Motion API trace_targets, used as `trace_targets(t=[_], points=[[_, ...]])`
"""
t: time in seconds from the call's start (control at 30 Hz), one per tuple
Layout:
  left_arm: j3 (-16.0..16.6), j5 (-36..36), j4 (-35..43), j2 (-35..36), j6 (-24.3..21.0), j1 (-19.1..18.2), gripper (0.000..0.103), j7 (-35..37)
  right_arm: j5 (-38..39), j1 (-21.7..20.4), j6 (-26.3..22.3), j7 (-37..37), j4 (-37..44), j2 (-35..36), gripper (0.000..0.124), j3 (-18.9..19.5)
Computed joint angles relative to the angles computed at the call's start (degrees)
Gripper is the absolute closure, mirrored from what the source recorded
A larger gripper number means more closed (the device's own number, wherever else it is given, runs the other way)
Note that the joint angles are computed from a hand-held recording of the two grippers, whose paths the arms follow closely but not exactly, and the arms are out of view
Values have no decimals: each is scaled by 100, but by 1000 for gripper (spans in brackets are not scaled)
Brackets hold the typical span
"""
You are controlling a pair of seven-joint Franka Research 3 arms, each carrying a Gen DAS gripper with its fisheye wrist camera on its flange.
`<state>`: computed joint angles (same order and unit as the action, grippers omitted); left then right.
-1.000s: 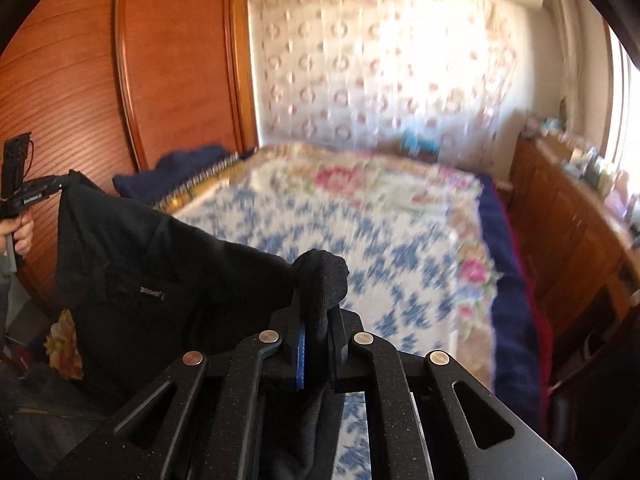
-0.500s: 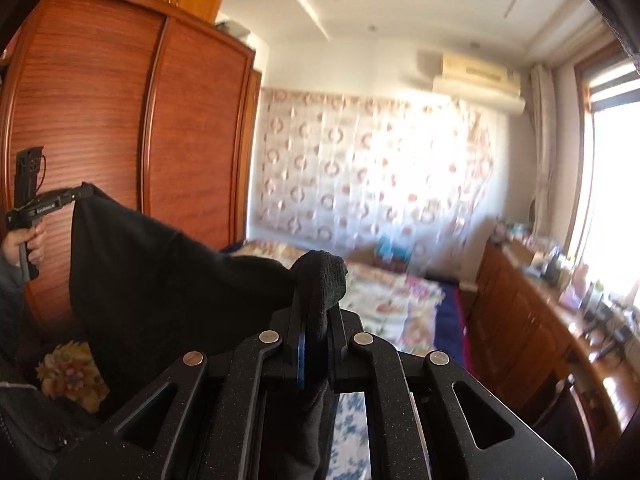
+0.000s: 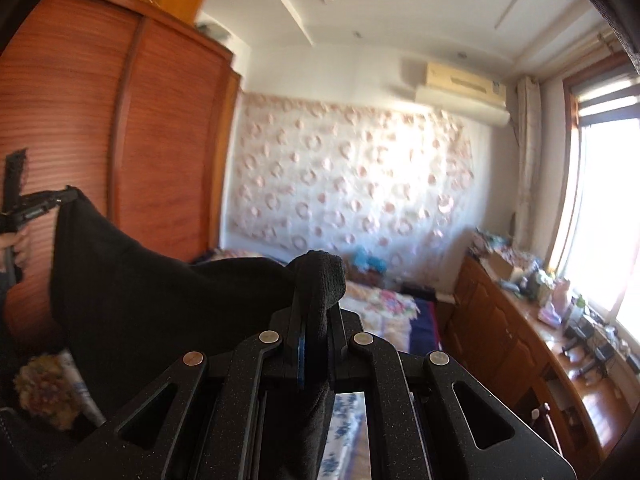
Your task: Fold small clothes
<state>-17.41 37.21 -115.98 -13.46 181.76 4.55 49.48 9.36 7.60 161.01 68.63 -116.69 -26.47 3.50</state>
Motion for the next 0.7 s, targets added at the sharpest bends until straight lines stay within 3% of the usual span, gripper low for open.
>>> trace_targets(t=[0.1, 0.13, 0.17, 0.23, 0.27, 0.33, 0.4, 0.47, 0.57, 0.7], points=[[-521, 1046, 1089, 1199, -499, 401, 92, -710, -523, -456, -142, 550, 738, 1042, 119, 271], [-564, 892, 1330, 1621, -394, 379, 91, -380, -887, -626, -158, 921, 1029, 1470, 119, 382], [-808, 337, 1453, 1915, -412, 500, 86, 341, -1278, -731, -183, 1289, 1247, 1798, 119, 444], [-1001, -742, 1714, 2434, -887, 475, 82, 1341, -2413, -861, -681, 2295, 1872, 2617, 109, 541], [-1193, -1173, 1702, 2573, -944, 599, 81, 1776, -2587, -801, -872, 2507, 2026, 2851, 106, 466], [-1057, -1215, 1548, 2617, -937, 443, 74, 1907, -2807, -675, -914, 2871, 2013, 3136, 91, 273], [-1124, -1538, 1287, 2562, -1037, 433, 65, 2233, -2667, -613, -689, 2804, 1670, 3153, 75, 106], [-1180, -1862, 981, 2442, -1064, 397, 64, 2482, -2225, -577, -505, 2429, 1262, 3064, 74, -4], [-984, -1926, 643, 2260, -1124, 98, 62, 2467, -2069, -400, -403, 2302, 711, 2821, 74, -207], [-868, -2337, 231, 2146, -1028, -146, 62, 2638, -898, -182, -85, 1458, -325, 2226, 73, -309]])
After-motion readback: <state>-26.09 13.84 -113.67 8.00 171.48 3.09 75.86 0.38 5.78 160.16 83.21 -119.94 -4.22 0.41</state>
